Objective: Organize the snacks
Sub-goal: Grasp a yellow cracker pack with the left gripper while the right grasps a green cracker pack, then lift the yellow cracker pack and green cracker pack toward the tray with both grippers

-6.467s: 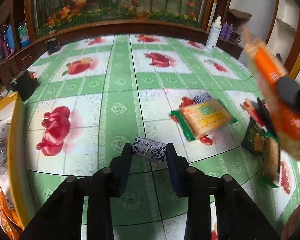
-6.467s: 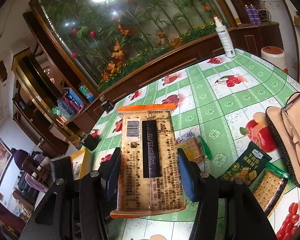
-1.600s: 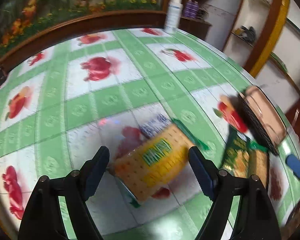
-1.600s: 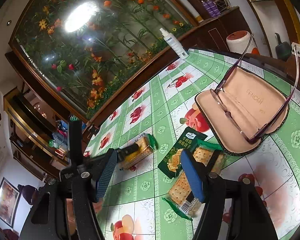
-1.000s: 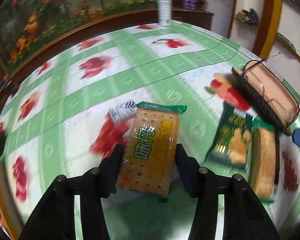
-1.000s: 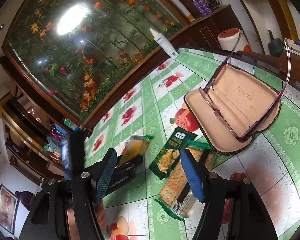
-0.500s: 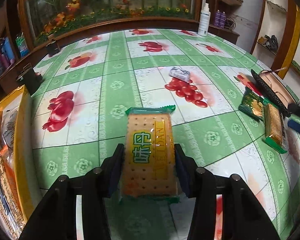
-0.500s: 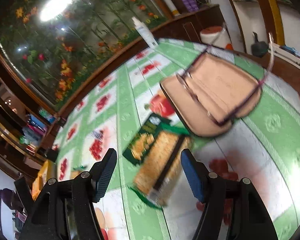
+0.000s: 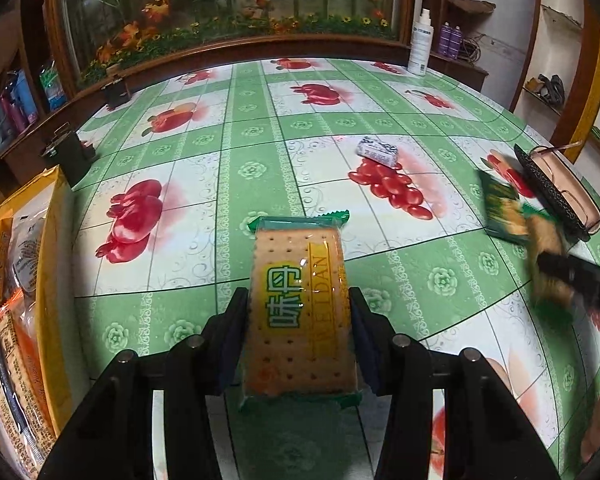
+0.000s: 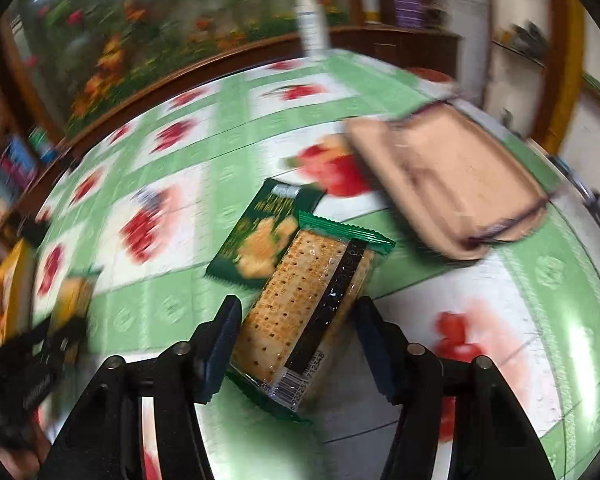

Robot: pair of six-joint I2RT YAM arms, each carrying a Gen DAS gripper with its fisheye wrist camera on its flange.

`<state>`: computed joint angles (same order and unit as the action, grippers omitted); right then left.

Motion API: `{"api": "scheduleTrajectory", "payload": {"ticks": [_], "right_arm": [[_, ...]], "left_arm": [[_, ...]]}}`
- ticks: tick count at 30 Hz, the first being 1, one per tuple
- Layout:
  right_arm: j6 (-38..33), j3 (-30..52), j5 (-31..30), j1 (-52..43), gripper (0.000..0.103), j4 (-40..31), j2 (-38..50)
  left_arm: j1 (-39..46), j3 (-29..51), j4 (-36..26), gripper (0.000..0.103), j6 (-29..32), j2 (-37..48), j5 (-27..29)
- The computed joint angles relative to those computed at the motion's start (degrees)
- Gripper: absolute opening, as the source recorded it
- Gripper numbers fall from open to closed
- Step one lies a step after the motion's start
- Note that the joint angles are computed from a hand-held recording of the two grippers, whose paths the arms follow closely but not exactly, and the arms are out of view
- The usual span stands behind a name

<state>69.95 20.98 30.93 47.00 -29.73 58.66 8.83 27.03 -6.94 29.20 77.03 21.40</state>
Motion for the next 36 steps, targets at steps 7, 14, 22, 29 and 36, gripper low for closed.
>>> {"api": "scheduleTrajectory", "payload": {"ticks": [7, 14, 22, 29, 36], "right_arm": [[-17.1, 6.1, -6.0, 0.5, 0.060, 12.2, 12.3], [-27.4, 7.0, -11.4, -4.3, 0.062, 19.6, 16.0], [-23.8, 8.6, -4.0, -0.2, 0.056, 18.1, 18.1], [-23.9, 6.0, -1.5, 1.7, 0.055, 21.2, 12.3], [-24.5, 6.5, -3.9, 1.0, 0.019, 23.1, 14.2]], "left_arm": [[0.3, -0.3, 1.3, 0.047, -0.9, 0.2, -0.3], [1.3, 0.8, 1.6, 0.047, -1.6, 1.7, -0.1], [1.9, 1.6, 0.5, 0.045, -2.3, 2.0, 1.9], [4.2, 1.8, -1.2, 0.045, -2.0, -0.3, 6.5], [4.9, 1.7, -1.6, 0.045, -2.4, -1.6, 7.6]]}}
